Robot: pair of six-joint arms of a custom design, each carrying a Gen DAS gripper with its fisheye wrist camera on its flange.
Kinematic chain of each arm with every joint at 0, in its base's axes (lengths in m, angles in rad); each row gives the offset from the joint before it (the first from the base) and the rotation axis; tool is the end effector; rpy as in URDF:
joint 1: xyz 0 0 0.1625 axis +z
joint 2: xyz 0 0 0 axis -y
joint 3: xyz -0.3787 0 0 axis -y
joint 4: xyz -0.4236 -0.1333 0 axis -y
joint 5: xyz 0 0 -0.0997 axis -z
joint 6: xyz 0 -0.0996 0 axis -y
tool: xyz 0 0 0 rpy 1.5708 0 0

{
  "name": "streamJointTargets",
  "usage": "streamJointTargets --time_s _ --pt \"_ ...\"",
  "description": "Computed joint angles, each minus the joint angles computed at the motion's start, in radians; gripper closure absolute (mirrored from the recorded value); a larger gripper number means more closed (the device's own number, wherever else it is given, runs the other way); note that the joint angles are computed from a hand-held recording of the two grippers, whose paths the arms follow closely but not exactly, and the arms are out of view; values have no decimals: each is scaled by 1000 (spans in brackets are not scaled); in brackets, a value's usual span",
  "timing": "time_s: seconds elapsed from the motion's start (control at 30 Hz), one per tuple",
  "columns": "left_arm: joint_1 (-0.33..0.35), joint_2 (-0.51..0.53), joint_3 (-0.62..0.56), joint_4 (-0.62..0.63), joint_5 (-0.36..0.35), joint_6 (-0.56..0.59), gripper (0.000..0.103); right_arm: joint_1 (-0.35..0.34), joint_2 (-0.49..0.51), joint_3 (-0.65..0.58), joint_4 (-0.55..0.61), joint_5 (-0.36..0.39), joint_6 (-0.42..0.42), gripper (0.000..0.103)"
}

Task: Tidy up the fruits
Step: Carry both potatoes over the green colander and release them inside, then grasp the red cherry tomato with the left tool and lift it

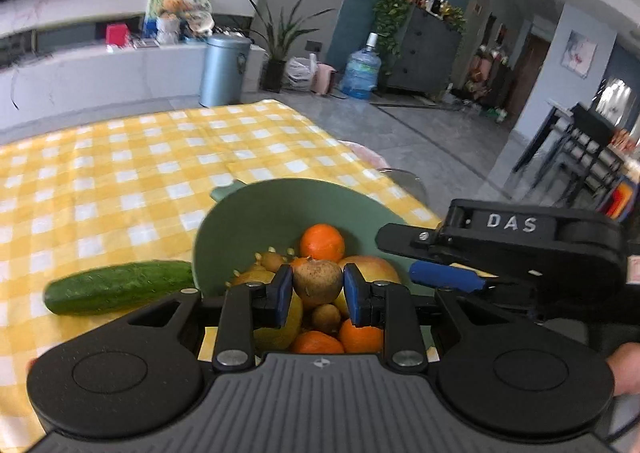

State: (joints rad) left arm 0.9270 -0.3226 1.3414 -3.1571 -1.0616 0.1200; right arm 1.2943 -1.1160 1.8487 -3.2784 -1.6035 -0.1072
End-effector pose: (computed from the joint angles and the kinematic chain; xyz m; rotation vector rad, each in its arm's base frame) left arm -0.2820 -0.6787 -0.0979 0.8008 2.5334 -0.9248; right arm -0.0440 -0.6316 0.2460 -0.2429 -2.5949 1.3481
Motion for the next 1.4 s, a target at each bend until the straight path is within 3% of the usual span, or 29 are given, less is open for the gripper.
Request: streamJointTargets --time_s 0.03,0.07,0.17,0.37,0.67,0.87,0.93,1.17,1.27,1.33,1.4 --pt "-5 4 -1 -10 13 17 68 0 -1 0 1 3 -3 58" --pt "-8 7 -2 -12 19 35 55 -1 0 0 0 6 -6 58" --pt "-12 0 15 -41 7 68 39 -1 0 -1 0 6 -6 58" --pt "-32 -12 29 -47 88 73 38 3 3 -4 6 -3 -20 58" --pt "-31 -142 139 -17 218 -80 33 27 16 -8 0 -23 -65 58" --pt "-1 -265 255 16 313 -208 31 55 23 -6 34 35 -93 58" --pt "13 -283 279 20 340 -225 31 74 33 -8 50 40 -125 63" --pt "101 -298 289 96 255 -353 35 118 75 -12 67 51 -178 67" --pt "116 -271 280 59 249 -275 42 131 92 -18 67 43 -197 67" --pt "128 -258 284 5 219 -193 42 134 101 -26 81 32 -208 67" --pt "136 -259 291 10 195 -182 42 142 116 -35 71 4 -225 67"
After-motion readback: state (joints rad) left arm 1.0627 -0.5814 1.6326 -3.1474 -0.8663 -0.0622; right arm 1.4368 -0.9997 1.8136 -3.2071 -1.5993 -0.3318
